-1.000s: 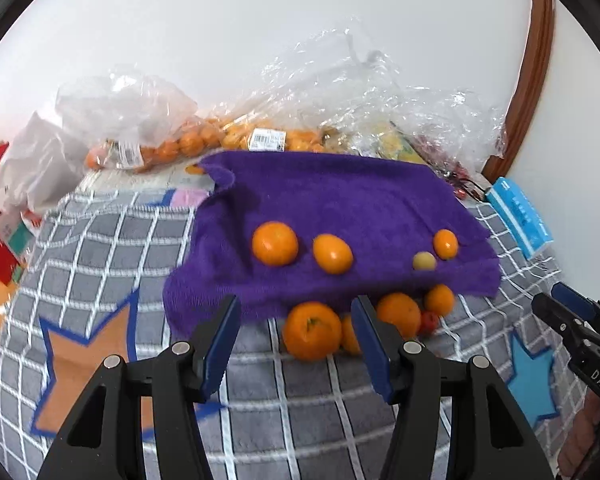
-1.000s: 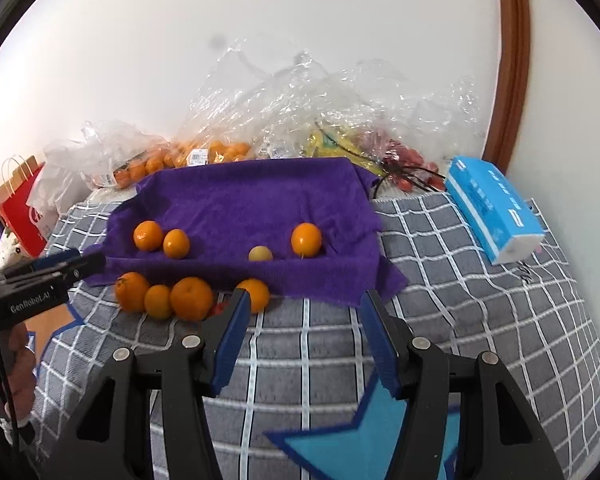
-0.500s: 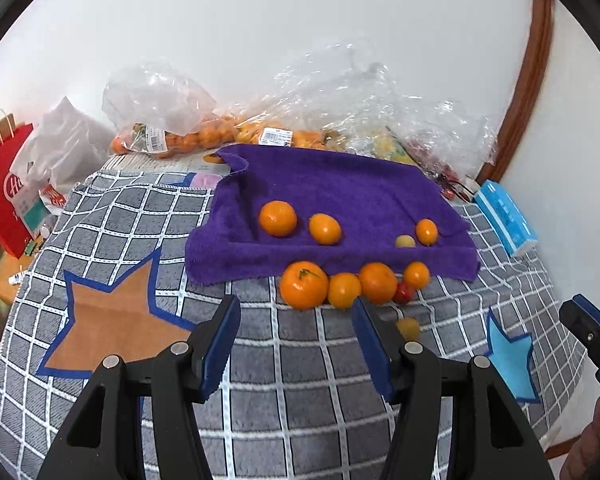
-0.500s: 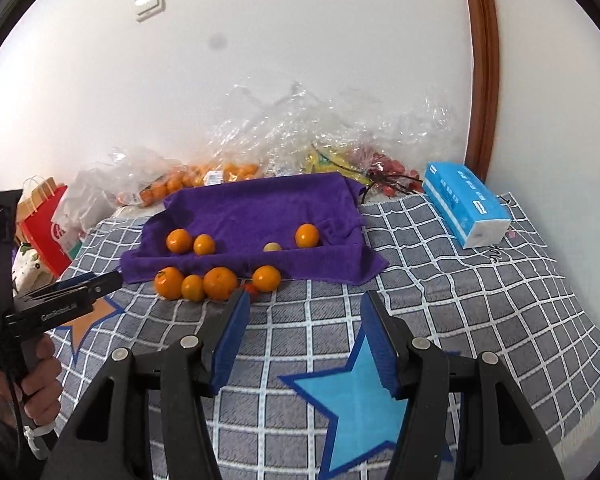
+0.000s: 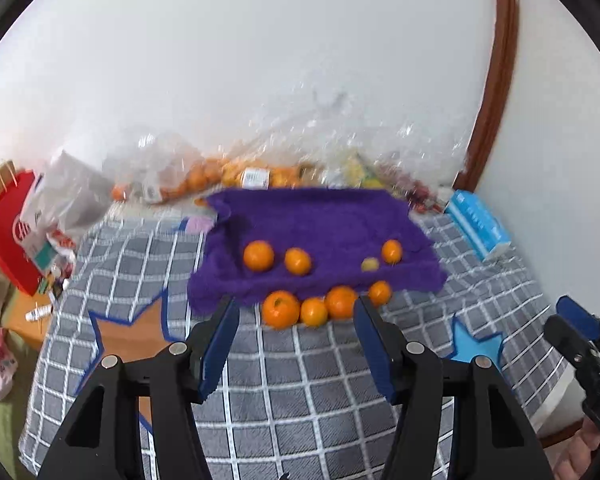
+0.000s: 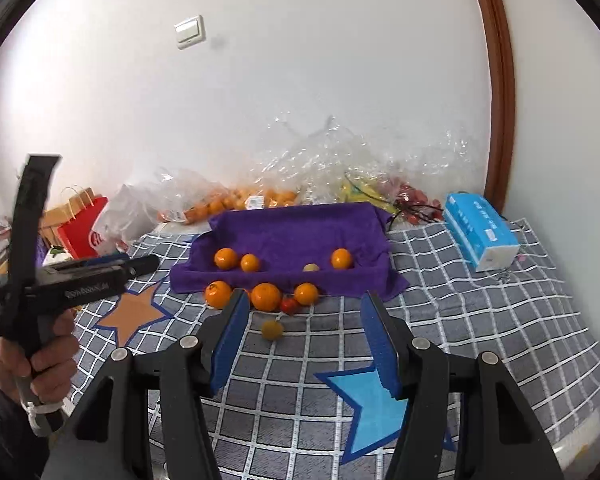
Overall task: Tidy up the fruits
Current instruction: 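Raise both open tools away from the towel, then move the right tool to a yellow fruit on the cover and close on it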
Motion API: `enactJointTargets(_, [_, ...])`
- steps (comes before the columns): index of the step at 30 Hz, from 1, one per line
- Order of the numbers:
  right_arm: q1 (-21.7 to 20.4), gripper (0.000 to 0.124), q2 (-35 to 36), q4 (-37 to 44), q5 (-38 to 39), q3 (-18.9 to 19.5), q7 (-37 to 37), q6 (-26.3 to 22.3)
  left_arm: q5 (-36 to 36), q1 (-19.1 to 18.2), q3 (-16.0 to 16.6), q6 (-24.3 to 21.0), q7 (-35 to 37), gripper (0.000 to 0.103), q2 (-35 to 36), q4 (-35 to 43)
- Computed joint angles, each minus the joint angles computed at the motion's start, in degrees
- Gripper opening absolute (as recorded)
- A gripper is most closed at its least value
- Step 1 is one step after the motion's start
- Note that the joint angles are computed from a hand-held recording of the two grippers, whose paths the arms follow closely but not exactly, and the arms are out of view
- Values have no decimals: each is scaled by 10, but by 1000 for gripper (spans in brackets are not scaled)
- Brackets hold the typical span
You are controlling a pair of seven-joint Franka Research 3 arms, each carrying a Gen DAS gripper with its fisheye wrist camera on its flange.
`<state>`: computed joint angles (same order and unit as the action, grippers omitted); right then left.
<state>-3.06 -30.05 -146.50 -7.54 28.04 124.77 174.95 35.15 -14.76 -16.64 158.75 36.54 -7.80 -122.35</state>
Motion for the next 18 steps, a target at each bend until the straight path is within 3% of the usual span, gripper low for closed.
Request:
enactJointTargets(5, [-23,57,-12,-2,-6,19,0,23,41,7,-9,-14,-30,57,-8,19])
enactJointTargets(9, [-33,57,2,-2,-2,31,-11,26,72,15,-11,18,-59,61,-18,-1])
enactJointTargets(13, [-80,57,35,14,-22,74,7,25,-7,0,9,42,-4,61,1,-14])
enactJointTargets(18, [-98,57,85,30,-46,86,20,45,4,7,9,30,-12,61,29,-9])
